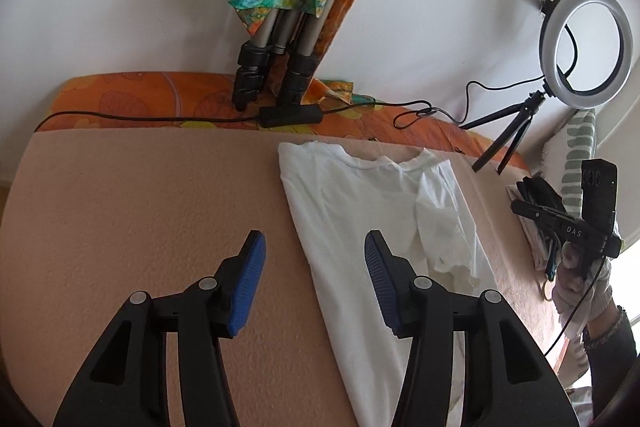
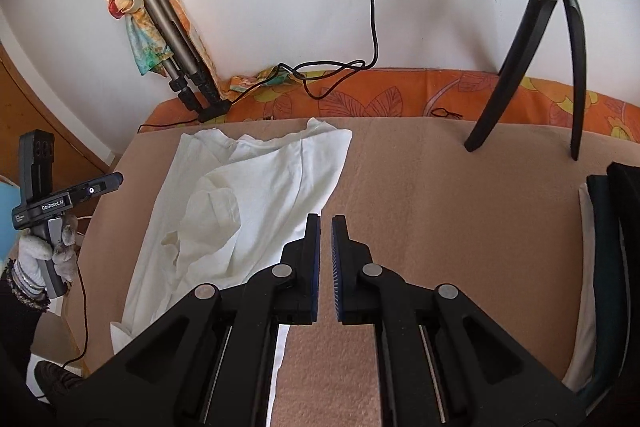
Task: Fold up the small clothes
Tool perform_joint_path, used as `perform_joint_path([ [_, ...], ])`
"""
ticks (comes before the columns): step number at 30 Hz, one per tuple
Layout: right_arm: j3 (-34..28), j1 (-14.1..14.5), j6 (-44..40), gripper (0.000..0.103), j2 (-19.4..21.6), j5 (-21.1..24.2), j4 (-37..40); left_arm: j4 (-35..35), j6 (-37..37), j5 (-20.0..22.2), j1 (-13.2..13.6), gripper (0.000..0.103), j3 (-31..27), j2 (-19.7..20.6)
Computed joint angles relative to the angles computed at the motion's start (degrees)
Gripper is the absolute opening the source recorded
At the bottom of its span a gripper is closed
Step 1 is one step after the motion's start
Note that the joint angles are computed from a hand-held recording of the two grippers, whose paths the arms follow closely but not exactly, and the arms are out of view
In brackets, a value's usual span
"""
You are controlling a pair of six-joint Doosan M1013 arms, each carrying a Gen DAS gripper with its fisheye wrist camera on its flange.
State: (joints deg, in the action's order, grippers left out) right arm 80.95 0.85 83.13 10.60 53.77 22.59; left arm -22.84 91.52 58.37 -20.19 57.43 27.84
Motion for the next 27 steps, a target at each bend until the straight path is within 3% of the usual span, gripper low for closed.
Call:
perform_joint_path([
  [6,-4.2,-1.3,-4.5,0.006,6.0,1.9,7.5,-2.0,-0.9,1.0,0.5,0.05,-4.8,4.6],
  [10,-6.6,-1.2,-5.4,0.006,9.0,3.0,8.0,-3.1,-0.9,2.5,0.6,0.05,-7.4,7.0],
  [16,-7.0,-1.3,-8.7,0.006,10.5,1.7,10.8,-5.1,0.1,1.6,0.5,0.05,-8.8,8.6],
  [17,-7.2,-1.2,-8.9,0.006,10.6,1.6,10.6,-5.3,0.4,1.5,0.4,0.045,-9.0,8.8],
  [18,-7.4,-1.0,-8.6,0.005,10.6,1.0,9.5,-5.0,0.5,1.3,0.3,0.023,-9.1,8.9],
  [19,-7.7,-0.7,-8.0,0.003,10.6,0.5,7.8,-3.6,0.2,1.2,0.0,0.009,-9.4,9.0],
  [20,-8.2,-0.3,-7.0,0.002,10.6,-0.2,5.6,-2.9,0.2,1.2,-0.2,0.004,-9.6,9.1],
  [23,-8.9,-0.2,-5.3,0.002,10.5,-1.7,2.6,-3.4,1.0,0.5,-0.2,0.004,-9.1,8.9],
  [25,-8.6,-1.1,-6.8,0.002,10.3,-1.1,5.8,-4.7,1.1,0.0,0.2,0.004,-8.7,8.7],
  [27,-8.2,-2.2,-6.2,0.006,10.2,0.2,8.5,-6.5,0.4,1.0,0.7,0.015,-9.1,9.0],
])
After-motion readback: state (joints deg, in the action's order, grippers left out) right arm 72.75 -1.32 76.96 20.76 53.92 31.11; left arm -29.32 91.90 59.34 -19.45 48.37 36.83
